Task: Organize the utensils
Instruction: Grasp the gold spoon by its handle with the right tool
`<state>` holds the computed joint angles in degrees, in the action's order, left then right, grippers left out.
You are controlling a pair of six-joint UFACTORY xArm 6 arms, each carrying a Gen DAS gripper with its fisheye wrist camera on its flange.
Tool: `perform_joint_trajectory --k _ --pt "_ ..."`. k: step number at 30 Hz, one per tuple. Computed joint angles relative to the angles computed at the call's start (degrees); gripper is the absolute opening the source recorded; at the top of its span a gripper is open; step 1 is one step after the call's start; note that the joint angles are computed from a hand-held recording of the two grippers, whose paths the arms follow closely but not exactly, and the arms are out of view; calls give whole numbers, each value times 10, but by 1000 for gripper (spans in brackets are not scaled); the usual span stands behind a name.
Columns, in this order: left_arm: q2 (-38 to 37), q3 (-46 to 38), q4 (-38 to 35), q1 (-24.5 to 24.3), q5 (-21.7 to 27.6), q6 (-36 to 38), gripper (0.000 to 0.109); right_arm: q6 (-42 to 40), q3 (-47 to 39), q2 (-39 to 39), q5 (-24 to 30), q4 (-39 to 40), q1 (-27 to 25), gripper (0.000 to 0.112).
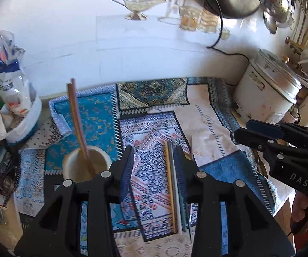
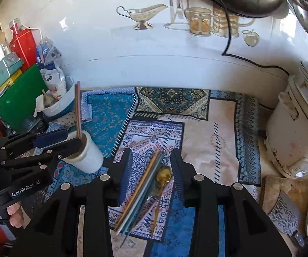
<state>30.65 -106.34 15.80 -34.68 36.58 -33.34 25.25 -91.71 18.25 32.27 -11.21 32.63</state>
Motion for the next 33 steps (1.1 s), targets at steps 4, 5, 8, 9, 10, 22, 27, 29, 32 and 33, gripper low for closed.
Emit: perform_joint_trajectory --k 4,5,8,9,10,22,27,29,32,33 --pt "43 -48 -23 -13 35 10 37 -10 45 -19 -5 18 -14 33" --pt "55 -61 -30 -15 44 13 37 -17 50 -18 -3 28 -17 33" --pt "84 -91 -42 -20 71 14 37 -38 59 -10 3 56 -22 33" --pt "92 -98 -47 -21 78 16 37 -48 63 -7 4 68 -24 33" --pt "99 -105 -54 -22 86 18 37 -57 63 -1 7 79 -25 33" --pt "114 -70 -72 -19 120 -9 37 -121 -52 136 85 173 -23 33" --pt "111 -52 -75 -16 116 -17 37 -116 -88 169 110 163 -20 30" --pt "111 -46 -81 -15 109 -13 37 -115 -90 171 109 158 -19 19" --pt "123 -57 -90 -14 112 0 37 -127 -88 170 108 178 -21 12" --pt "130 -65 -91 -15 116 2 37 -129 -85 169 105 180 -21 11"
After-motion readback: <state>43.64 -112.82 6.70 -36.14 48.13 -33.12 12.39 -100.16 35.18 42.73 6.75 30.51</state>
